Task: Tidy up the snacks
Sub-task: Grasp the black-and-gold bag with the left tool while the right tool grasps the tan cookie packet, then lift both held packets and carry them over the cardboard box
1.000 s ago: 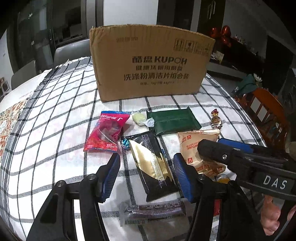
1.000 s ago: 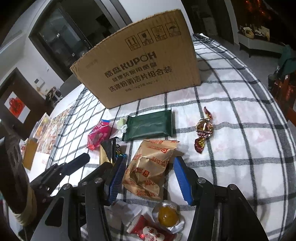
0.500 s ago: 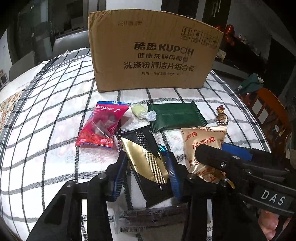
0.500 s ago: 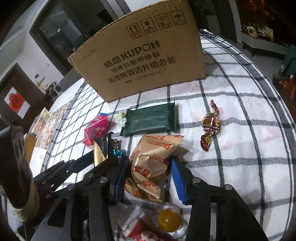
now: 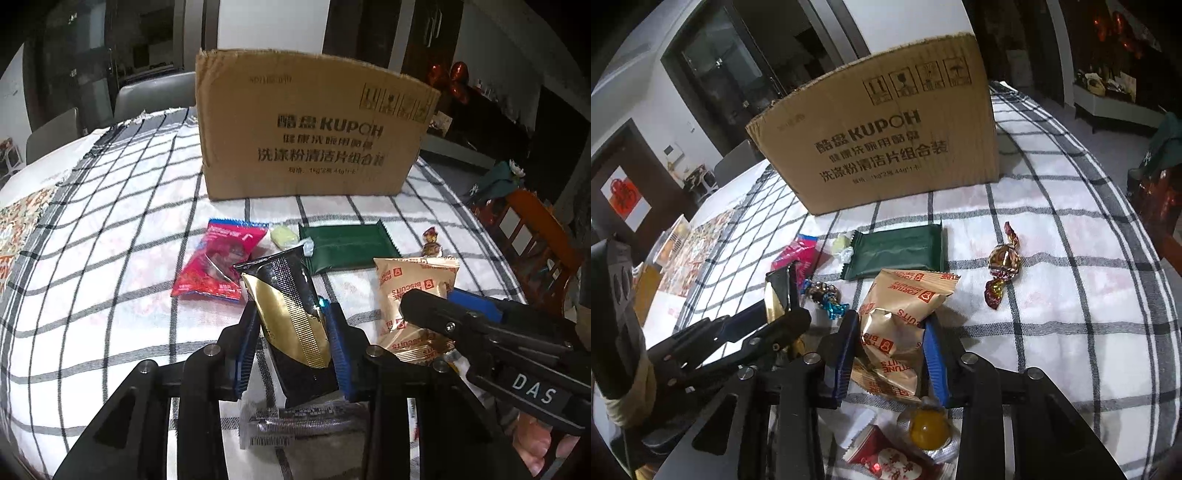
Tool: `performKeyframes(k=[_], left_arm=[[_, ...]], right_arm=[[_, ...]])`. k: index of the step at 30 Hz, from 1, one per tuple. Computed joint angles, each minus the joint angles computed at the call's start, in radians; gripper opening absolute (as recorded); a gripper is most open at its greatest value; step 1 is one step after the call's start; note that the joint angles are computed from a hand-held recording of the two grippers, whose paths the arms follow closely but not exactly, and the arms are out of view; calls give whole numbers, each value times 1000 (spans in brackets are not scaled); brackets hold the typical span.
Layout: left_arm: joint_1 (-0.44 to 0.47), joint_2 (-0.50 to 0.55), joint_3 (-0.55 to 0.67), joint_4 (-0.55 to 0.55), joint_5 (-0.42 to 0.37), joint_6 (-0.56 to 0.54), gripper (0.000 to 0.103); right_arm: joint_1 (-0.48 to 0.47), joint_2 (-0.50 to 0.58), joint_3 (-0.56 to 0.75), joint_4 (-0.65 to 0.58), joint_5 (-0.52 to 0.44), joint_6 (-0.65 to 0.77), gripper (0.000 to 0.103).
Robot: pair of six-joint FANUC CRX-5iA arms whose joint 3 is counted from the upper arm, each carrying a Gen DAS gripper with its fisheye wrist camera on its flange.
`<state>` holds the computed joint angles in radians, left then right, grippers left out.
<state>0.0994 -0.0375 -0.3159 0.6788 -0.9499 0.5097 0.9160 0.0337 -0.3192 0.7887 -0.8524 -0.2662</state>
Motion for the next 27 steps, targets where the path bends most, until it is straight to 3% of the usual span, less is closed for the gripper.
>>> performKeyframes(k=[27], left_arm=[[52, -109, -6, 172, -52, -92, 36]], right_arm=[[71, -61, 4, 201, -148, -52, 35]])
